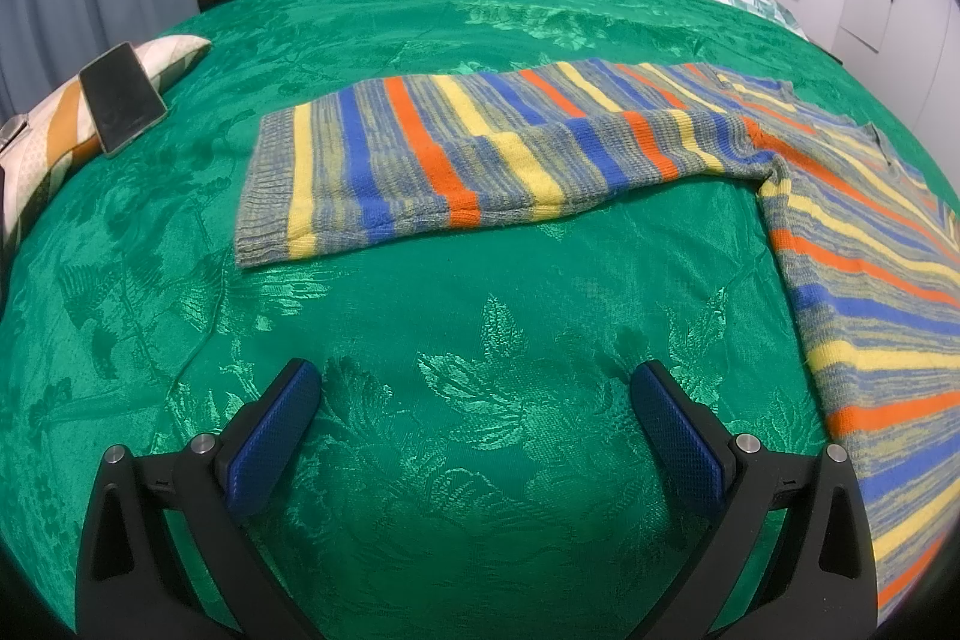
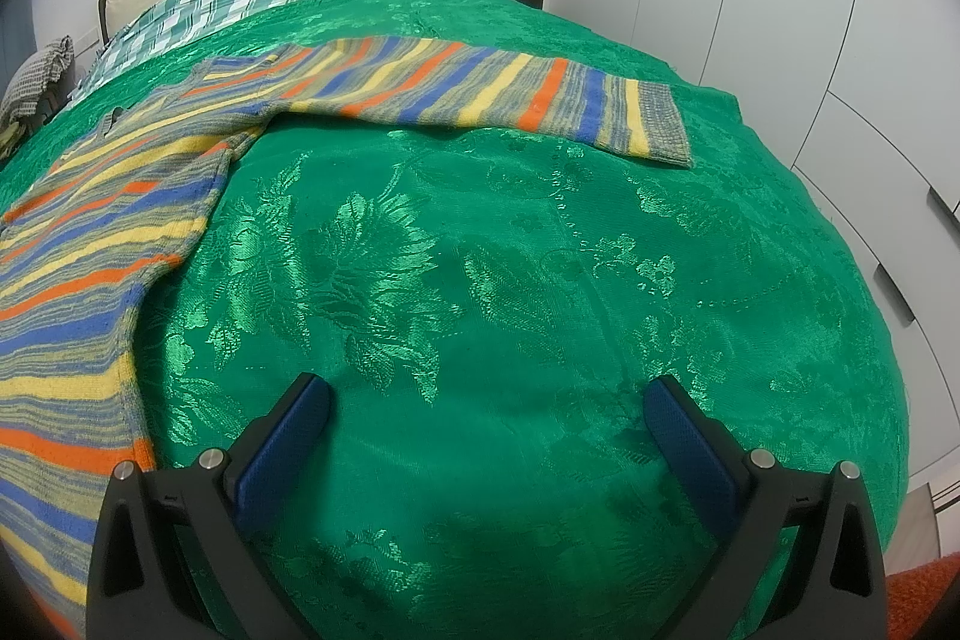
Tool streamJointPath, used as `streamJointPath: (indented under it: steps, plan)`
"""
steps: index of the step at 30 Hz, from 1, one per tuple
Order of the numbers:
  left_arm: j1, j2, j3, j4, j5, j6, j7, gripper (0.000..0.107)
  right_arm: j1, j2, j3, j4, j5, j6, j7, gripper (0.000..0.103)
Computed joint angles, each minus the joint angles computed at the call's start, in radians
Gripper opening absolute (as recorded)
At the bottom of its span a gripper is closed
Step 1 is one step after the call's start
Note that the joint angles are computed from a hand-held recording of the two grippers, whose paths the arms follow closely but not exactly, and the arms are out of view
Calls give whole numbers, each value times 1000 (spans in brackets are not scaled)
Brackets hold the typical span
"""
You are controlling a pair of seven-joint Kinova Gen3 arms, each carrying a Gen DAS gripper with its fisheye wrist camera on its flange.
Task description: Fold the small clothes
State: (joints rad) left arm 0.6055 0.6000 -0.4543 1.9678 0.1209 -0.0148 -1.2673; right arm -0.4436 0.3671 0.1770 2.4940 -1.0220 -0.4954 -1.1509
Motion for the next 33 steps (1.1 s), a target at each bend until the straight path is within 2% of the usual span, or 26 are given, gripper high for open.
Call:
streamJointPath:
  steps: [33]
  plan:
    - [4, 2, -5, -2, 4, 2, -2, 103, 10, -6, 1, 8, 19, 1, -14, 103]
